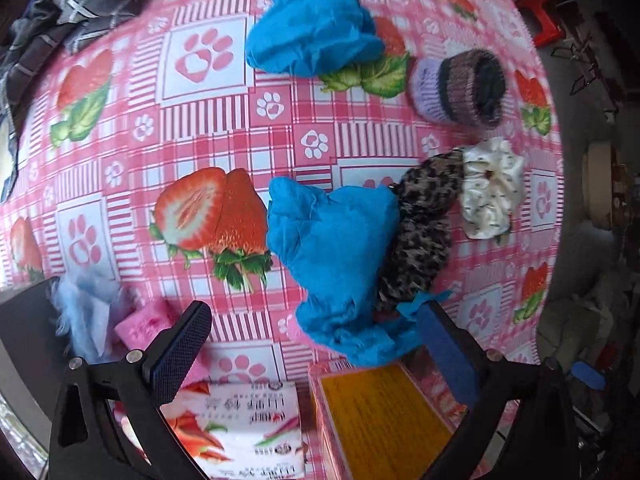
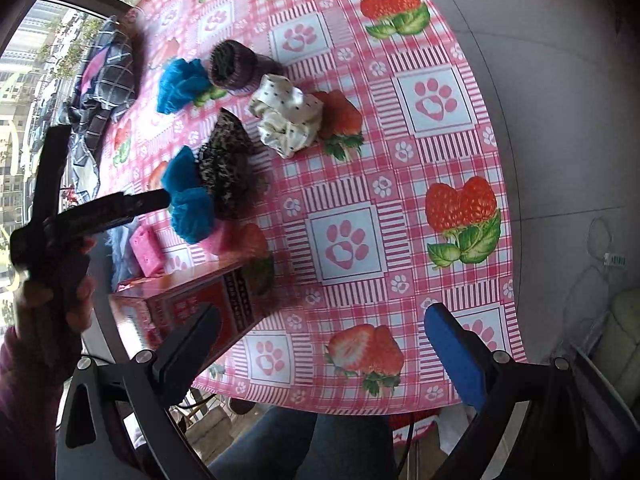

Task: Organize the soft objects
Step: 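Grasp the blue cloth with left tool while right tool grasps polka-dot scrunchie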

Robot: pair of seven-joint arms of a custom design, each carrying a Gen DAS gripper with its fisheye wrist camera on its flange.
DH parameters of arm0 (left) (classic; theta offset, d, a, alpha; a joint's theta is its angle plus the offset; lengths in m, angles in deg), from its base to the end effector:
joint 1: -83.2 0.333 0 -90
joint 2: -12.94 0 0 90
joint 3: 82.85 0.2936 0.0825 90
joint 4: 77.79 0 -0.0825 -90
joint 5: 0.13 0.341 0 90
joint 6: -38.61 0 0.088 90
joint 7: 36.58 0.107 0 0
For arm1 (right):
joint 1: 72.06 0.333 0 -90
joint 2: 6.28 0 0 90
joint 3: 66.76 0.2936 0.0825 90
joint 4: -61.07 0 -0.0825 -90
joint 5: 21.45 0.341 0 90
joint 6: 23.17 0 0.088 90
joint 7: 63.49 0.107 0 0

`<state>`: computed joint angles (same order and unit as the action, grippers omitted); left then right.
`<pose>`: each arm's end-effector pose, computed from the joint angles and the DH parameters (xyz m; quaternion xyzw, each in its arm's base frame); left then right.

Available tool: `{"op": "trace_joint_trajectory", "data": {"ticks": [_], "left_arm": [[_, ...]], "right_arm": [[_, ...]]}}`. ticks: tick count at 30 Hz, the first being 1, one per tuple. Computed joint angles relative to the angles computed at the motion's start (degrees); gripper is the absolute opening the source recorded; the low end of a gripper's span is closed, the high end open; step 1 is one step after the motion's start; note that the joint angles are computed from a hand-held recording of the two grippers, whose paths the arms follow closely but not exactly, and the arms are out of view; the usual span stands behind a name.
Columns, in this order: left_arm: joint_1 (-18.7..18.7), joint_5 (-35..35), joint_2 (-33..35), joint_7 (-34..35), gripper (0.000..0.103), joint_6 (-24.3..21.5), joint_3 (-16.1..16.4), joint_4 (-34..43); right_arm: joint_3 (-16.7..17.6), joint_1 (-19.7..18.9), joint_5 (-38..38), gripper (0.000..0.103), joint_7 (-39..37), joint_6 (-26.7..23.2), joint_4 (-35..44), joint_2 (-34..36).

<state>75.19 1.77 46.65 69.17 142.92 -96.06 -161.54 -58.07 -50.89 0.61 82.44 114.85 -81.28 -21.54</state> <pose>0.5997 -0.2046 0.3307 0.4487 -0.8859 -0.0457 0.1086 0.3725 0.2174 0.4087 -0.4080 0.8999 0.1175 0.0993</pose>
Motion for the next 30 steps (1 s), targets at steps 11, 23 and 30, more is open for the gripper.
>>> {"op": "trace_joint_trajectory", "data": {"ticks": [11, 23, 30], "left_arm": [[-0.7, 10.6, 3.6, -10.4, 0.103, 8.3, 4.3, 5.1], [0.5, 5.2, 3.6, -8.9, 0.103, 5.7, 2.3, 3.6], [0.5, 5.4, 3.9, -12.4, 0.103, 8.4, 2.6, -0.1]], "right_arm": [[-2.6, -2.3, 0.1, 0.102, -7.0, -1.3, 3.9, 6.0], [-4.8, -3.3, -10.4, 0.102, -13.5, -3.2, 20.0, 25.2], [-6.4, -2.3, -15.1, 0.102, -14.9, -6.9, 28.8, 34.7]]}}
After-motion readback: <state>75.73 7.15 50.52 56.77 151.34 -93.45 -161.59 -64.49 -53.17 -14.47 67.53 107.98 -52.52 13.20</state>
